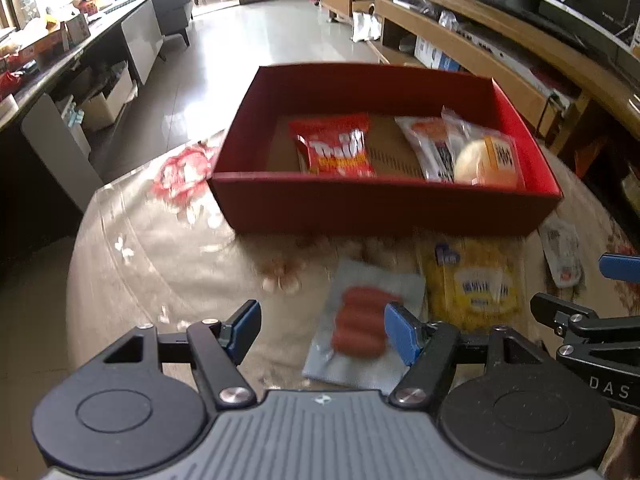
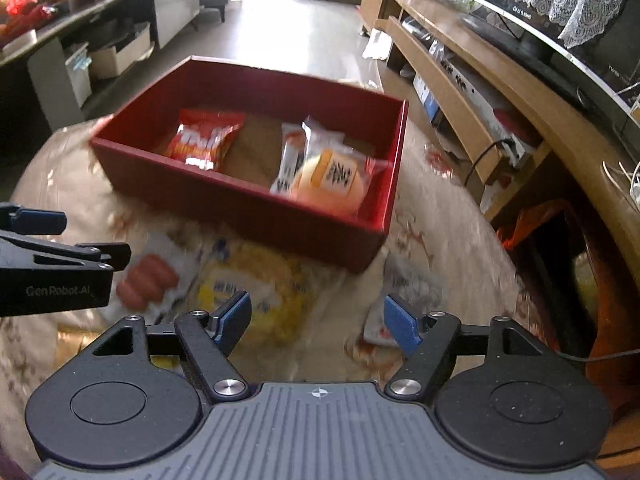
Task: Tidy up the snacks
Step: 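Withdraw both tools from the box toward the snacks on the table, then grasp the gold wafer packet with the left tool while the right tool grasps the blue pouch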
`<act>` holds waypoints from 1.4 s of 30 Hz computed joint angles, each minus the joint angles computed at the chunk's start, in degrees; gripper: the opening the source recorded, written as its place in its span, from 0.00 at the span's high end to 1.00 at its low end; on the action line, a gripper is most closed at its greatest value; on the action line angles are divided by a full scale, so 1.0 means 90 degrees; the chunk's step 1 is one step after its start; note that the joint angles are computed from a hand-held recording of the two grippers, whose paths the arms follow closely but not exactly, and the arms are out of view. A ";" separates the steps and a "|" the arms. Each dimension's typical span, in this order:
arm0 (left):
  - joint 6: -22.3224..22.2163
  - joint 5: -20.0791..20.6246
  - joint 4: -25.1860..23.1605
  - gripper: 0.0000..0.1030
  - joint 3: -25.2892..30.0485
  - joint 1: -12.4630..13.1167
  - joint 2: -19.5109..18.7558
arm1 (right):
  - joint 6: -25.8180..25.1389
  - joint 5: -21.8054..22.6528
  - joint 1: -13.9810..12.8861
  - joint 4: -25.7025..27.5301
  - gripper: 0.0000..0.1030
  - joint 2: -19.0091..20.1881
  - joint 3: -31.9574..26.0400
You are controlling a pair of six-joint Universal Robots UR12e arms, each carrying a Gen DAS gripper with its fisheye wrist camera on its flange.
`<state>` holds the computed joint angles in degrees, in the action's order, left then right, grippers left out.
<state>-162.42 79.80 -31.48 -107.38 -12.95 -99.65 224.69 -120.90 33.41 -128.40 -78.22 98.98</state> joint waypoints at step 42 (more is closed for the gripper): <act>-0.0018 0.0295 -0.0945 0.42 -0.0542 0.0189 0.0372 | 0.0011 0.0729 0.0188 0.0251 0.19 -0.0073 0.0178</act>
<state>-162.58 82.45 -39.99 -112.26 -11.24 -96.30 224.79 -114.34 35.11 -126.14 -78.88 100.59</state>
